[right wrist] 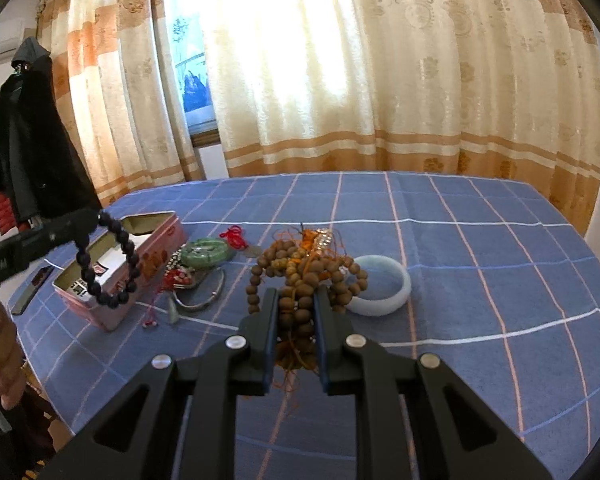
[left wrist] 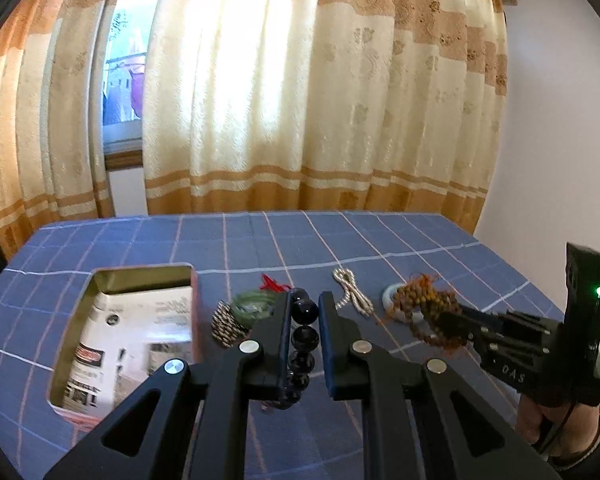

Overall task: Organize jewelry
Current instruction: 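Close left tool on black bracelet while right tool grips brown beads, lifting both, then carry both over the tin, right tool drops brown beads while left drops black bracelet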

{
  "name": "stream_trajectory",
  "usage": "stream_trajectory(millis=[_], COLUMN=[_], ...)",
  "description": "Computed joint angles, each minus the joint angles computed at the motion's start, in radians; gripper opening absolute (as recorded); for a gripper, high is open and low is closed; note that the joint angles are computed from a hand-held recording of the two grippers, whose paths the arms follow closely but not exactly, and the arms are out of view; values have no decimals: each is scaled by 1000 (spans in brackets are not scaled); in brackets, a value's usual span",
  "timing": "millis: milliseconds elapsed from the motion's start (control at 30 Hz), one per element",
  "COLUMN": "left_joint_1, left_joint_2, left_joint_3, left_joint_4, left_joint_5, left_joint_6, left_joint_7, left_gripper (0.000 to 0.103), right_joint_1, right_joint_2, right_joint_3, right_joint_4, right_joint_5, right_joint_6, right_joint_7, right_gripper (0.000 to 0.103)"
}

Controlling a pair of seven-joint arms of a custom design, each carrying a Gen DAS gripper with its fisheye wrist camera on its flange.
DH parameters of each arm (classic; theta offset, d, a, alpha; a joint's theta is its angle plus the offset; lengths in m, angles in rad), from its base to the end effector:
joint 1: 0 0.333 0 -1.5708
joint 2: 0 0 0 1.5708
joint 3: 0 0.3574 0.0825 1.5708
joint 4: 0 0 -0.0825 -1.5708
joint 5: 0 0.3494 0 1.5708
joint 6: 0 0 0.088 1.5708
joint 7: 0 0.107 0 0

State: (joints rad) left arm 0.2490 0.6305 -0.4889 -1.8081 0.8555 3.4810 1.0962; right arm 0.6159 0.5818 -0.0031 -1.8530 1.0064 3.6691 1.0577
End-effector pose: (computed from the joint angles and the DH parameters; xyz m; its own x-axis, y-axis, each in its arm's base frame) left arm 0.6504 -0.1727 0.4168 -0.5250 -0.8453 0.0997 -0.4243 0.1583 -0.8916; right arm 0.5857 0.2782 0.3828 0.0268 -0.9896 -0.1414 -0.4895 0.1103 -0.8650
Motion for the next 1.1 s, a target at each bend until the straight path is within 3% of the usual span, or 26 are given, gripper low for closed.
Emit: stream_trajectory(millis=[267,533,667,833,900,1100], left_joint_1=[-42,-86,-88,-71,-42,25], left_joint_2=[-30,-46,-33,0,22,84], left_joint_3=[92,189,210,201,168,77], left_joint_4=[11,31,62,115,141,210], left_joint_5=[-36,-91,-112,-132,-132,-161], left_joint_6=[41,56,43,5,-18,-95], left_joint_7=[-14,-9,3,27,34,93], left_gripper=[13,13,13,13,13,13], right_joint_1=[17,106,188,274,294,309], right_joint_2=[6,50,90,156,187,273], right_joint_3=[-22,-133,-250,-399,-441,-509], right_joint_4=[50,179,252,352,397,522], right_joint_5=[-11,20,11,-45,-80,-188], right_joint_6=[-37,-145,-227,-343,-381,-474], right_joint_7=[-31,-103,-87,-6,35,151], right_gripper=[19,19,19,19,19,19])
